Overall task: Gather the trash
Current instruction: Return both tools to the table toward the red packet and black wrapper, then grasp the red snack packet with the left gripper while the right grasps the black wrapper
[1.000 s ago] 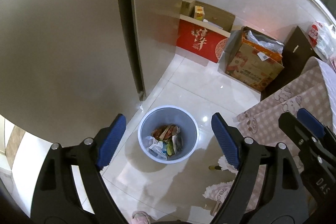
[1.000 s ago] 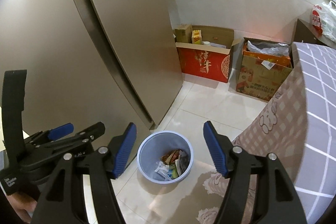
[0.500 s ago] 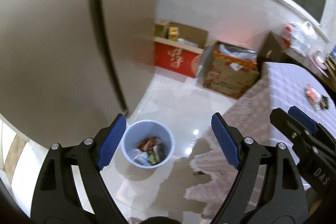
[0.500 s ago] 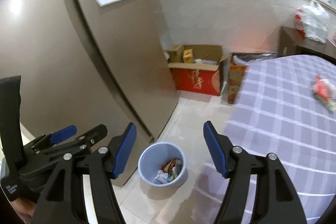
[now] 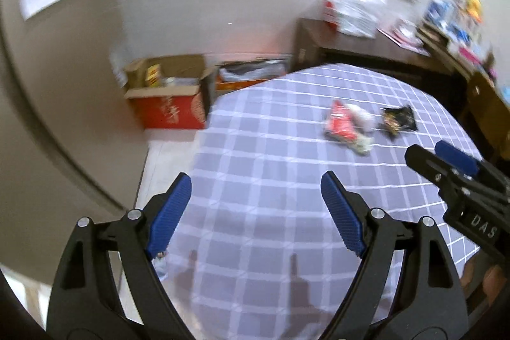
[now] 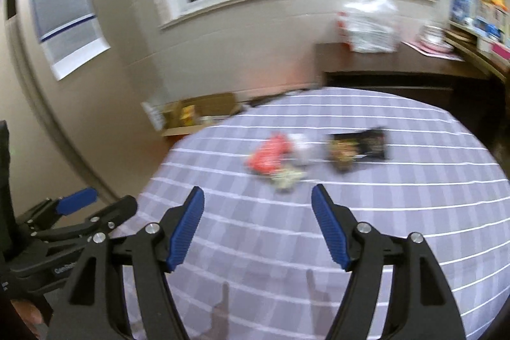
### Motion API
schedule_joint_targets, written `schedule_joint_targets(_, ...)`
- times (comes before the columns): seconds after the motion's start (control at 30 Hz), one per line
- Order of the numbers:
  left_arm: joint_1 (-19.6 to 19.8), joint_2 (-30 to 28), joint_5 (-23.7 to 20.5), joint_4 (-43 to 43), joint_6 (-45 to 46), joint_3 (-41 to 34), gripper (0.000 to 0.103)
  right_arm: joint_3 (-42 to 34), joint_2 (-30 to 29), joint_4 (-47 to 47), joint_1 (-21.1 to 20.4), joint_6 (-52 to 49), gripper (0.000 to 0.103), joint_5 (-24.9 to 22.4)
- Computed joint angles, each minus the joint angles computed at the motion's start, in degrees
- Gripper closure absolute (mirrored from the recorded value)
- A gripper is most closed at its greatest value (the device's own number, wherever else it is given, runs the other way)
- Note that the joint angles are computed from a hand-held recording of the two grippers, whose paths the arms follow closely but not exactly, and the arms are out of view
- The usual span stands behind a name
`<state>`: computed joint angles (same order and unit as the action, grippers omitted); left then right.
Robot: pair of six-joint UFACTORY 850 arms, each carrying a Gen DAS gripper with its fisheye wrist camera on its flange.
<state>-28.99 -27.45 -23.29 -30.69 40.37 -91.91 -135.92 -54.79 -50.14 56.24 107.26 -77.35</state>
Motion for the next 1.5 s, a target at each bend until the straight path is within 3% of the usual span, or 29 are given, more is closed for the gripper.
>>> schedule_joint_targets(0.1,-3.06,-2.4,0.25,2.49,0.32,-3.08,0.021,14.51,8.52,0.38,-0.59,6.08,0.034,1.92)
schedule_joint_targets(0.2,-5.21,-6.57,-1.26,6.37,-1.96,-8.63,0.021,23.74,13.83,0.98,-1.56,10.22,0.034,4.46)
schedule_joint_targets(0.4,-7.84,-14.66,-4.14,15.22,-8.41,-19.13,0.023,33.26,18.79,2.04,-4.19,14.02,0.034,9.86)
schedule_joint_targets(0.53,-9.04,-19.85,-7.9,21.66,-12.31,-26.19,0.038,37.63,20.77,2.83,-6.68,14.35,0.034,15.15)
schedule_joint_targets(0.57,-9.09,-20.88,-8.98,22.08,-12.46,-27.66,0.046,37.93,20.85,2.97,-7.14,14.11,0.033,15.74)
schedule_joint_targets(0.7,-8.95,-24.75,-13.64,19.86,-9.77,-33.36,0.051,37.64,20.23,4.05,-9.11,11.15,0.028,16.6)
schedule_joint_targets(0.73,-8.97,-25.69,-14.84,19.47,-8.98,-34.76,0.061,37.83,20.24,4.44,-9.51,10.68,0.028,17.35)
schedule_joint_targets(0.8,-8.91,-27.16,-16.31,18.6,-8.62,-37.1,0.068,37.8,19.93,5.03,-10.28,9.59,0.028,18.1)
schedule_joint_targets(0.9,-8.35,-27.84,-17.43,15.61,-7.36,-38.38,0.076,35.36,18.14,6.48,-10.81,5.67,0.028,16.03)
schedule_joint_targets(0.93,-8.09,-27.56,-17.22,14.69,-7.0,-37.94,0.078,34.09,17.31,7.09,-10.86,3.77,0.035,14.81)
schedule_joint_targets(0.97,-7.93,-27.47,-17.2,13.86,-6.83,-37.83,0.079,33.38,16.84,7.02,-10.78,2.71,0.053,14.49)
schedule_joint_targets(1.0,-7.61,-27.07,-17.11,12.51,-6.29,-37.24,0.08,33.72,17.07,6.28,-10.69,2.57,0.058,15.91)
schedule_joint_targets(1.1,-6.84,-25.86,-17.43,9.6,-5.25,-35.68,0.081,30.36,14.99,6.51,-10.16,-0.73,0.073,12.22)
schedule_joint_targets(1.27,-5.14,-22.11,-17.36,4.27,-1.61,-30.58,0.081,29.86,15.06,5.17,-9.09,0.3,0.082,12.21)
schedule_joint_targets(1.5,-2.34,-15.2,-14.47,-1.61,3.27,-20.9,0.081,24.37,12.81,3.44,-6.32,-0.73,0.083,8.86)
